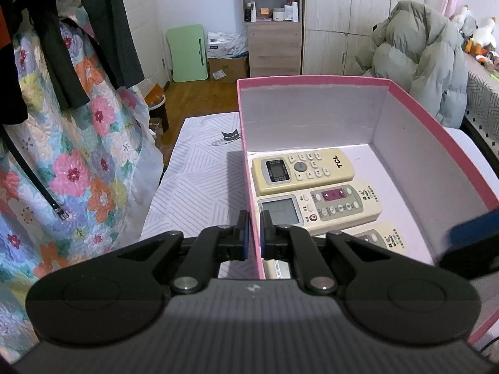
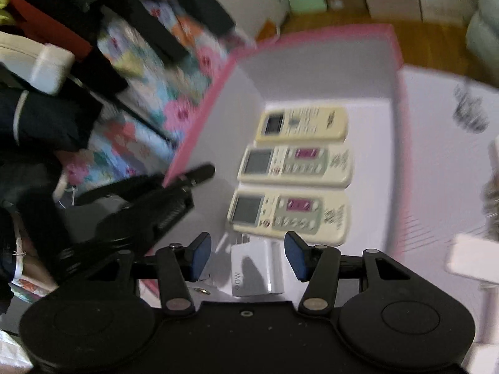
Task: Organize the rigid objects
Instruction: 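Return the right gripper to the table and grasp a small white plug charger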
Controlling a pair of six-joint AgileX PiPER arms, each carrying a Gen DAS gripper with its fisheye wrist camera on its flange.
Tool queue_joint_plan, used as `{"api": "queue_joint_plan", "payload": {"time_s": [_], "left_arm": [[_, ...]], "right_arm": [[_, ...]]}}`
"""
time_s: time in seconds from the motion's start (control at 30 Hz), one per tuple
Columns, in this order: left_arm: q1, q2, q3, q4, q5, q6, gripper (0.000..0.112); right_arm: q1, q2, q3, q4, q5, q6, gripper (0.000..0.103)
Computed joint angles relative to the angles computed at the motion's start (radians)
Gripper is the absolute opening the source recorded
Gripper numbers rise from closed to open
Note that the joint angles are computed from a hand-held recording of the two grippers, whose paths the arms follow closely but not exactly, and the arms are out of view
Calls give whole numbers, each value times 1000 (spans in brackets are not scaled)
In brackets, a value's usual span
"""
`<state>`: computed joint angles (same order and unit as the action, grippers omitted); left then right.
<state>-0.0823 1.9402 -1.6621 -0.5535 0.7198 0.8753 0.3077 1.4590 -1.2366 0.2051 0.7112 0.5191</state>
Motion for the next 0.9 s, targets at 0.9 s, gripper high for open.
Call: {"api": "queue_joint_plan", "payload": {"time_s": [0.9], "left_arm": [[-27, -34, 49, 65, -59, 13, 6]], "right_arm": [[-224, -297, 488, -410, 82, 50, 66]]}}
